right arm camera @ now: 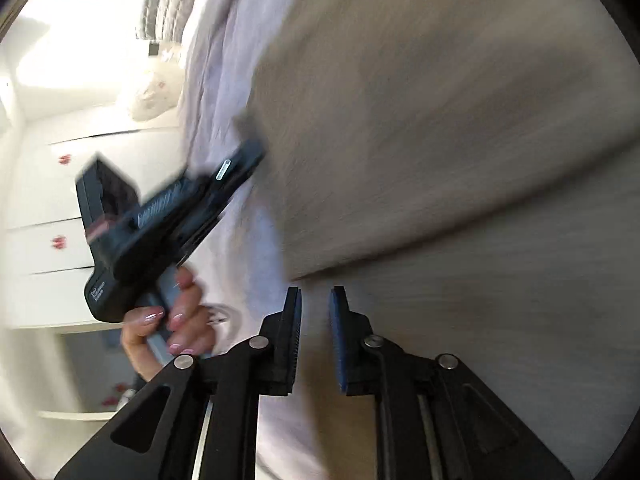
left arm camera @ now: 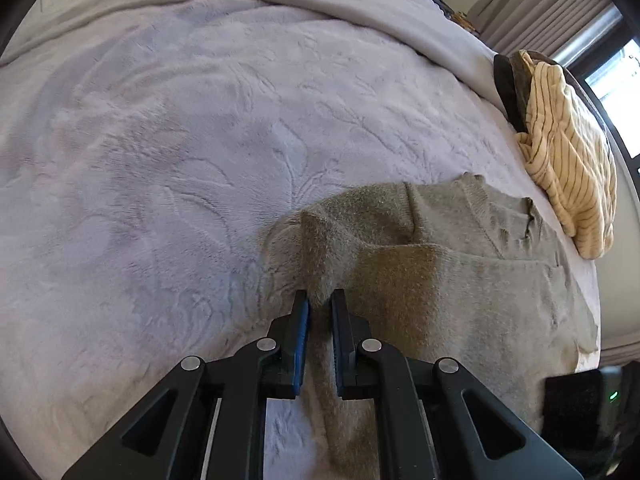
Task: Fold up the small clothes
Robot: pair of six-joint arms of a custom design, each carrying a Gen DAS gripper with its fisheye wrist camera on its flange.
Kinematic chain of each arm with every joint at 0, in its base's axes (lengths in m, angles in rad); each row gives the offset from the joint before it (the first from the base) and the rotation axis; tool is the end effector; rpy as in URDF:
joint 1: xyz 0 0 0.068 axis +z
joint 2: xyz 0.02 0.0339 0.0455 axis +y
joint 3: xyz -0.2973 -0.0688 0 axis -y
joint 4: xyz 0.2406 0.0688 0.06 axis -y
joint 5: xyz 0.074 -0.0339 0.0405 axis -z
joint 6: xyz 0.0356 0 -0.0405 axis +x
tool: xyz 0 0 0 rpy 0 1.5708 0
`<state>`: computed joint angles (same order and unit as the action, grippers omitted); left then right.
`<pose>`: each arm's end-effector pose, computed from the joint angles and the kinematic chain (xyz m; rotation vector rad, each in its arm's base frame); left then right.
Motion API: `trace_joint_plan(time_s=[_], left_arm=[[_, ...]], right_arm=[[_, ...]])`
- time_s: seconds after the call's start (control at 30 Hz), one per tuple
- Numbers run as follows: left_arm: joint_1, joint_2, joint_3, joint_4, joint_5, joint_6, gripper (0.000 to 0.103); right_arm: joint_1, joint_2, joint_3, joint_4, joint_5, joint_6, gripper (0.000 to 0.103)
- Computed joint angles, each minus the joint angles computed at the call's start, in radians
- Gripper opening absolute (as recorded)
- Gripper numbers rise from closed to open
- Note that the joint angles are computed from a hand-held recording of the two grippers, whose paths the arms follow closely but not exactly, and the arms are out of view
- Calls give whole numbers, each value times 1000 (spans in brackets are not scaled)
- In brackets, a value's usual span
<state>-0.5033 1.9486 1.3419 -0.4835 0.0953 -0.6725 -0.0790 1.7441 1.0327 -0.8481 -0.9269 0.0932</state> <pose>0.3594 -0.2017 0.2049 -0.2006 2.7461 -0.4834 0.2951 0.0052 0.1993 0.2335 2.7971 1.4028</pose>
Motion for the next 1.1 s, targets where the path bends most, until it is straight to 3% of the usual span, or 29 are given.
trace_joint_plan(time_s=[0.07,0.13,0.17,0.23,0.3,0.37,0.4,0.5,0.6,0.7,0.77,0.9,0.97,1.03,1.1], left_arm=[[-18,-36,-9,-15,-28,0,11],[-36,-57,-16,-12,-40,-9,11],[-46,-60,-19,-7,-41,-19,11],[-71,-51,-16,-4,-49,-42,11],[-96,-19,5,-20,-66,-63,11],[-119,17,27,-39,-87,-87,11],[-129,27,32,-45,-110,-97,11],[-143,32,24,-39,-144,-123,11],[-145,33,14,-37,-160,-130,11],[-144,33,12,-43,-163,-151,11],[-147,35,32,-78,-173,-162,11],[-184,40,112,-206,-219,-187,11],[-210,26,126,-238,-234,-200,11],[-240,16,141,-265,-239,-226,11],[-268,16,160,-295,-243,-249,15]], right_arm=[[-168,-22,55,-76,107,-77,22],[-278,-13,106,-84,171,-74,32],[-341,3,145,-75,189,-59,35],[-395,56,231,-65,195,-11,55],[-424,95,281,-33,167,47,59],[-406,165,379,-32,172,100,51],[-394,191,433,-41,180,102,9],[-351,181,476,-66,277,46,8],[-409,193,466,-136,363,-77,8],[-516,211,441,-193,281,-110,6],[-528,205,452,-211,305,-100,6],[-548,221,483,-284,277,-181,15],[-632,216,496,-377,278,-321,26],[-653,203,487,-405,276,-383,46],[-632,201,474,-381,271,-380,54]])
